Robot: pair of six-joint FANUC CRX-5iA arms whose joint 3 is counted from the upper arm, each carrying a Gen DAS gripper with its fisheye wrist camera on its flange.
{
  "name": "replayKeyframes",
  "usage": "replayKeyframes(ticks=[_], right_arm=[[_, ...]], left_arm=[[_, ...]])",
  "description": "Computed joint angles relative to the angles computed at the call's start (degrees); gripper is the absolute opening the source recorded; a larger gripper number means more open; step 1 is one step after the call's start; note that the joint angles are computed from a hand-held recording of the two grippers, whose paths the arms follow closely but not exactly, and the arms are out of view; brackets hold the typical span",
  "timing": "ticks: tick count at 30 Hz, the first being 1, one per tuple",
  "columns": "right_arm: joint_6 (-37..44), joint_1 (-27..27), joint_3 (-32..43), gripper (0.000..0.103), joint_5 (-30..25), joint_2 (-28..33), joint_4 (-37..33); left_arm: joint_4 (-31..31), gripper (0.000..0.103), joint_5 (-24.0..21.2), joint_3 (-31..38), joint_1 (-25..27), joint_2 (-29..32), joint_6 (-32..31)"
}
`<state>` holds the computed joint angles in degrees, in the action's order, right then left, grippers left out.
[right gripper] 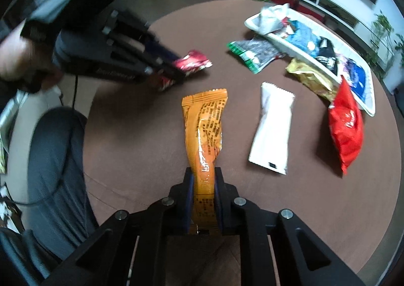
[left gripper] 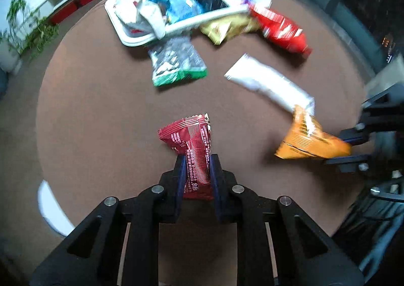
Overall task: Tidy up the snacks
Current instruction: 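Lift the red packet and orange bar and carry both toward the tray, then lower the red packet and orange bar into the tray and release both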
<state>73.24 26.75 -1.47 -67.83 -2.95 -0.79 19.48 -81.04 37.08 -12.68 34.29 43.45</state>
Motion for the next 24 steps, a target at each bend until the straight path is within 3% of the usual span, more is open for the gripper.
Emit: replayKeyframes(ticks=[4,7,10,17,24], right_arm=[[-0.9,-4.2,-1.4,0.015,2.2,-3.0,-3.9],[-1.2,-7.7,-1.6,0.015,3.6,-4.2,-6.4],[-3.0,-9.6,-1.2,0.015,5.1,-5.1,-7.4],[-2.9,-18.2,1.9,0.015,7.8,-4.6,-11.5],[-2.4,-24.7,6.1,0.015,7.9,-1.7,-12.8]], left_arm=[[10.4,0.017,3.2,-7.0,1.6,-2.7,-0.5],[14.2,0.017,6.7,-12.0,0.9,-5.7,0.1],[17.5,0.017,7.5,-12.8,0.8,-5.7,0.9],[23.4,0.017,6.9,-6.1,-0.5,-1.2,5.5],[24.9,0.017,5.9,7.3,-1.3,6.2,13.4]])
